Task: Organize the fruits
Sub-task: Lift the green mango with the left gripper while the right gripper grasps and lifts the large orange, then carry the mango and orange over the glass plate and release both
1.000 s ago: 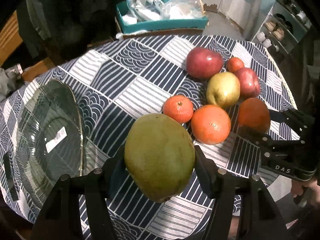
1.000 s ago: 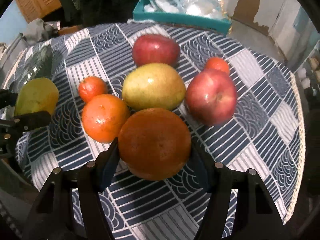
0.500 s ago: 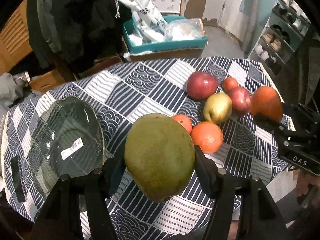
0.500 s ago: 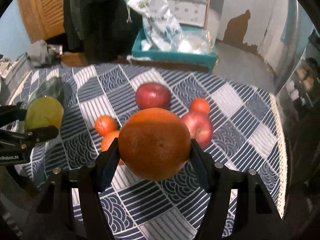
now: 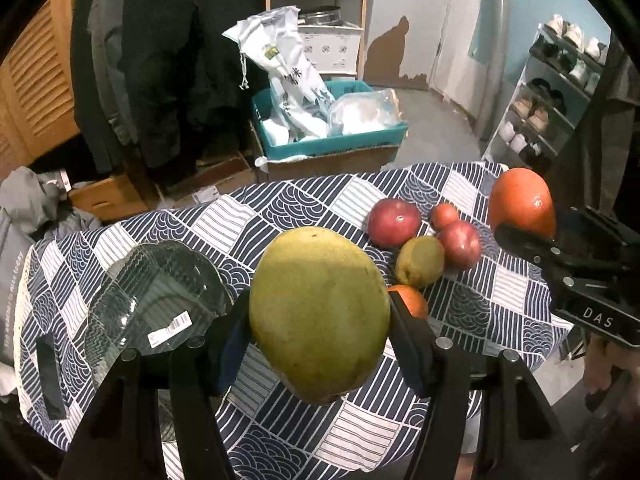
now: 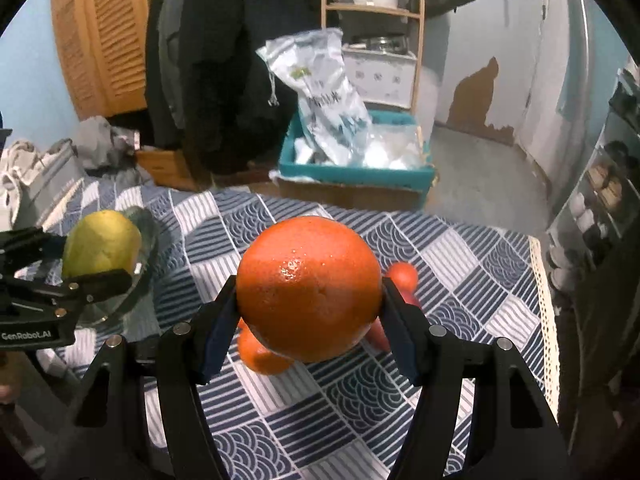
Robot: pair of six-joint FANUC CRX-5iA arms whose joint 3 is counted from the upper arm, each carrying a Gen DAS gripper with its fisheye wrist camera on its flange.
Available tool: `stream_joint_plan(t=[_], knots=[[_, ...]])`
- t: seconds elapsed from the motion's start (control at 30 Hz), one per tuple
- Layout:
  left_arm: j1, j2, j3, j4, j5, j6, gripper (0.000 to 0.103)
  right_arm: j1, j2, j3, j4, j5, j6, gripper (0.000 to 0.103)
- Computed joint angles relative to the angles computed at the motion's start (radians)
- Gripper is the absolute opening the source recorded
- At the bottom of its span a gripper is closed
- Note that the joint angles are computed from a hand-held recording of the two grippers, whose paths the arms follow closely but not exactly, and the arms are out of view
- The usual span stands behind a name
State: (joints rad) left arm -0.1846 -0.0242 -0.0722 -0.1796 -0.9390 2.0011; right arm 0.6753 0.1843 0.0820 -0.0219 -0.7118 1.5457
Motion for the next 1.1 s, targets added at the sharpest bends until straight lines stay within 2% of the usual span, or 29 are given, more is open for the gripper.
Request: stream_joint_plan(t=[0.5, 1.1], knots=[[0.031, -0.097, -0.046, -0.058, 0.008, 0.039, 0.066, 0.034, -0.019, 0.037, -0.038, 0.02, 0.028, 0.067], [0.149, -0.194, -0.151, -0.054, 0.007, 0.06, 0.066, 0.107, 0.078, 0.17, -0.089, -0.044, 0.072, 0.067]])
